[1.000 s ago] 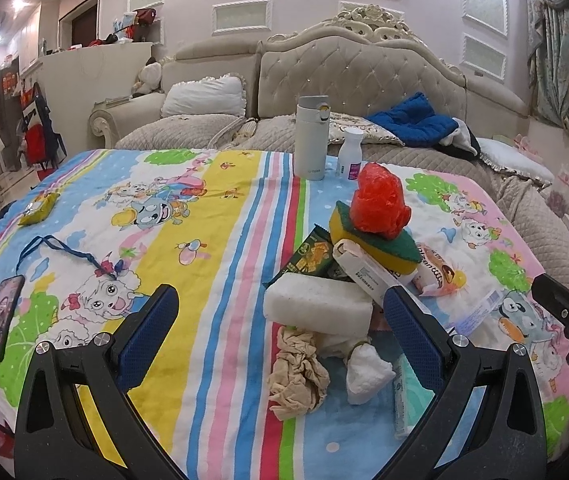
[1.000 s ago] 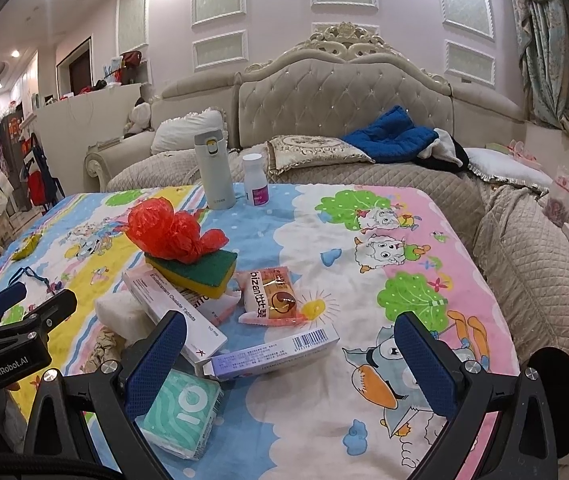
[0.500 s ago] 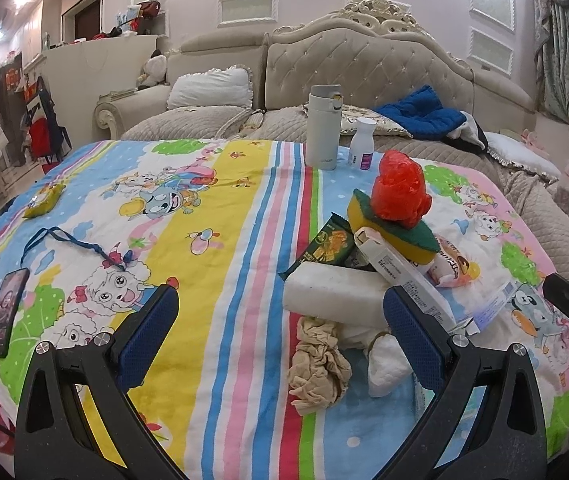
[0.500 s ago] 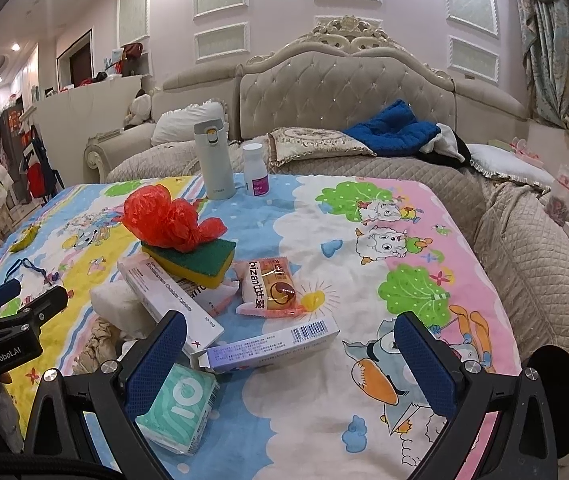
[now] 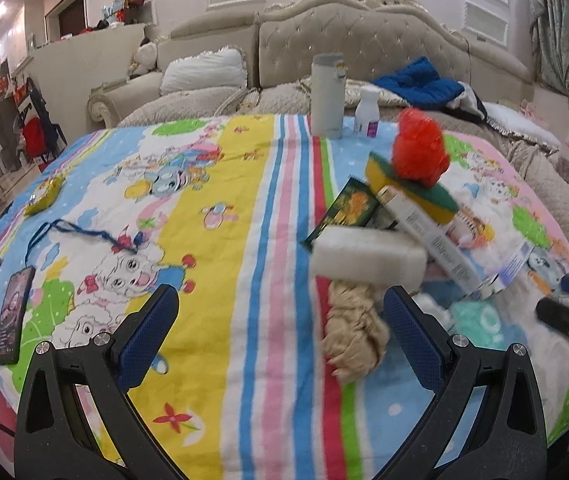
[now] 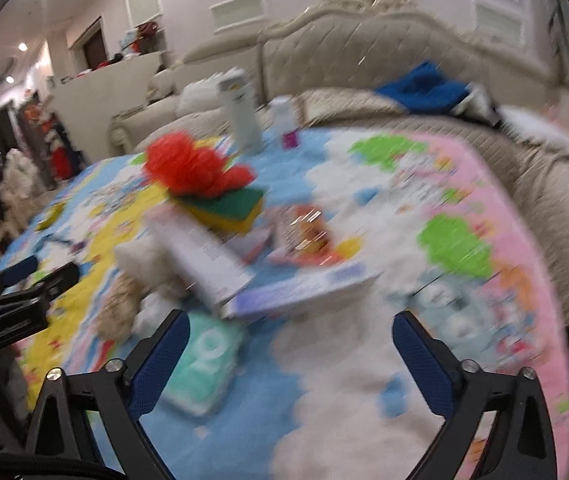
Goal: Collect trash
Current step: 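Grasp the green tissue pack with the right tool while the left tool grasps the crumpled beige tissue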
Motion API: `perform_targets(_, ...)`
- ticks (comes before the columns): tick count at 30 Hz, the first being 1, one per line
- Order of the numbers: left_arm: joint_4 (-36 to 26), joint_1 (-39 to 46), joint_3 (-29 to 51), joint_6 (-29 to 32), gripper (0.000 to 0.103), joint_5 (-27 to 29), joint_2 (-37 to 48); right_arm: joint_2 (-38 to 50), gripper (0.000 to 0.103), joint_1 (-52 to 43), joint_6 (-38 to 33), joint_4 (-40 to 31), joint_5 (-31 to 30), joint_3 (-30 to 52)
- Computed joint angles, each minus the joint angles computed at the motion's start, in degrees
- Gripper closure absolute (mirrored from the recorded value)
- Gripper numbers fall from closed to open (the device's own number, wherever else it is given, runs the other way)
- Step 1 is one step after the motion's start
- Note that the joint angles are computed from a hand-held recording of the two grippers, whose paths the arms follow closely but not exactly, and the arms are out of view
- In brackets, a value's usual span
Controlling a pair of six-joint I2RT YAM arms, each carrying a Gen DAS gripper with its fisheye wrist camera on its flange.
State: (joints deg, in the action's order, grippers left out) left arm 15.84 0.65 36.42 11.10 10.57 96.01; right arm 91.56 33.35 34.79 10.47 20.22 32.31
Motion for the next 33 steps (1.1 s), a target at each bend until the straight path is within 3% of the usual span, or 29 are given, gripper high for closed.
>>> perform_targets(4,-2.68,2.55,1.74,0.66,0.001,1.14,1.68,6.21,0.023,0.59,1.04,2.71,-7.4,2.18)
perform_targets(6,-3.74,3.22,2.4,0.96,0.001,1.45,2.11,9.68,0.025,1.4,0.94,3.2,-9.53,4.38)
perform_targets(9,-5.13,3.78,3.0,1.4,0.001,2.36,2.61,14.12,0.028,2.21,0.7,3.23,-10.74,7.69)
perform_targets(11,-6.55,3.67,3.44,1.85,0.001,3.33,2.81,17.56,0.039,1.77,0.57,3.65,-12.64,9.91)
perform_targets(13,-7.51,3.07,3.57,2.41,0.001,4.25,2.99,19.3,0.044,1.3,0.71,3.86,-14.03,10.9)
perform_targets(17,-9.73,0.39,5.83,2.39,0.002,5.16,5.91,18.01,0.049,1.04,0.58,4.45,-13.54,9.31)
perform_targets(19,-9.53,-1.03,7.11,1.49,0.012,4.64,8.17,15.21,0.049,0.9,0.17,4.44,-13.45,6.82)
perform_targets(21,-11.5,-2.3,9.64,1.28,0.04,4.12,10.96,12.49,0.049,0.72,-0.29,4.05,-13.76,4.47)
perform_targets(24,-16.38,-2.81,14.1,1.36,0.066,7.38,15.42,8.77,0.05,0.95,-0.6,3.83,-13.39,0.75)
perform_targets(26,-17.08,-2.64,13.38,1.47,0.081,8.84,14.09,6.59,0.05,0.75,-0.52,4.53,-13.75,-1.86)
perform_targets(33,-19.05,-0.36,8.49,4.17,0.086,8.99,4.37,-1.56,0.05,-1.29,-1.63,6.3,-15.13,-9.06)
